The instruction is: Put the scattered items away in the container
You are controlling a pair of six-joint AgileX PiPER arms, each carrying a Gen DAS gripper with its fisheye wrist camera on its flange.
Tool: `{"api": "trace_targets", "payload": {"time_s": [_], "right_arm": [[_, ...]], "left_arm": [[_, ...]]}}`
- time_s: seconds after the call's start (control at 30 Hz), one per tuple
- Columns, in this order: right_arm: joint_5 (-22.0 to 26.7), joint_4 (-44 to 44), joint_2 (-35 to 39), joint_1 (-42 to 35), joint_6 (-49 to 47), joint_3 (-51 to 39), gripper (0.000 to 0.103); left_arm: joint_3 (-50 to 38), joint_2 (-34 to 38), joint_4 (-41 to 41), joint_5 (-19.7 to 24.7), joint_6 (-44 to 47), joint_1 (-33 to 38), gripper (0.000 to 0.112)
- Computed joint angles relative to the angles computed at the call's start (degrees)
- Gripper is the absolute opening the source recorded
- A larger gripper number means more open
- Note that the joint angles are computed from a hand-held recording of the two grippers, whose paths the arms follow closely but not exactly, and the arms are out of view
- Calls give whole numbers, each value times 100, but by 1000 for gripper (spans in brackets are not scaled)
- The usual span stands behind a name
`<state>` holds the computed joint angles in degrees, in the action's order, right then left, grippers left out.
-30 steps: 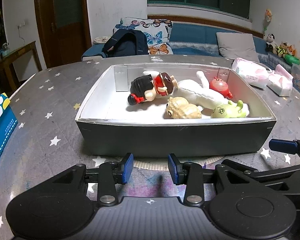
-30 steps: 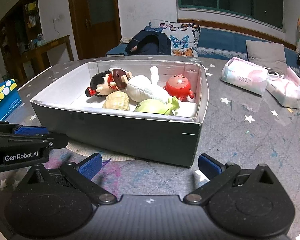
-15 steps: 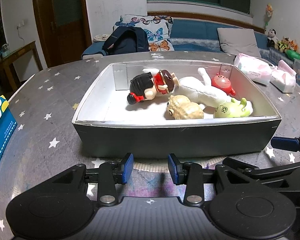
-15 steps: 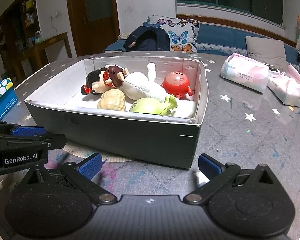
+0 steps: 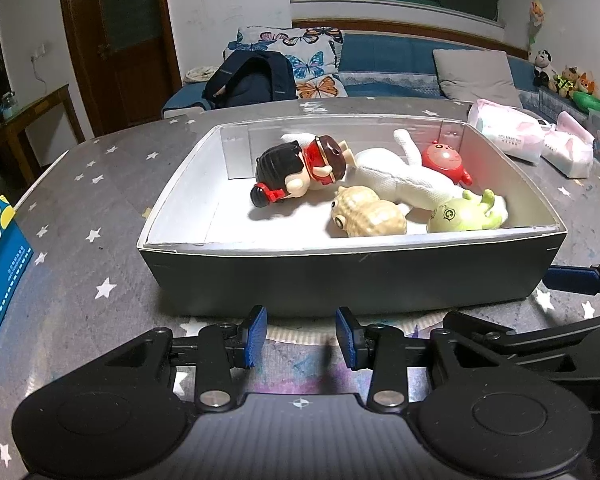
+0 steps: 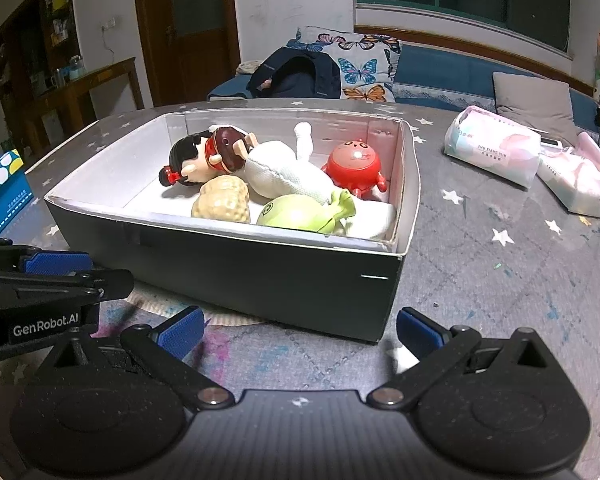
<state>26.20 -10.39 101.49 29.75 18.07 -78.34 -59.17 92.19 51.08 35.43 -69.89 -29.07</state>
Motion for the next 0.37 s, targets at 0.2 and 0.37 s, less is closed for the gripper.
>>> {"api": "trace_targets", "payload": {"time_s": [0.2, 0.37], "right_arm": [[-2, 28, 10, -3, -15, -10, 103], [-32, 64, -7, -2, -40, 14, 103]], "left_arm": [[-34, 29, 65, 59, -66, -16, 40], [8, 5, 125, -28, -181, 0, 34]]}}
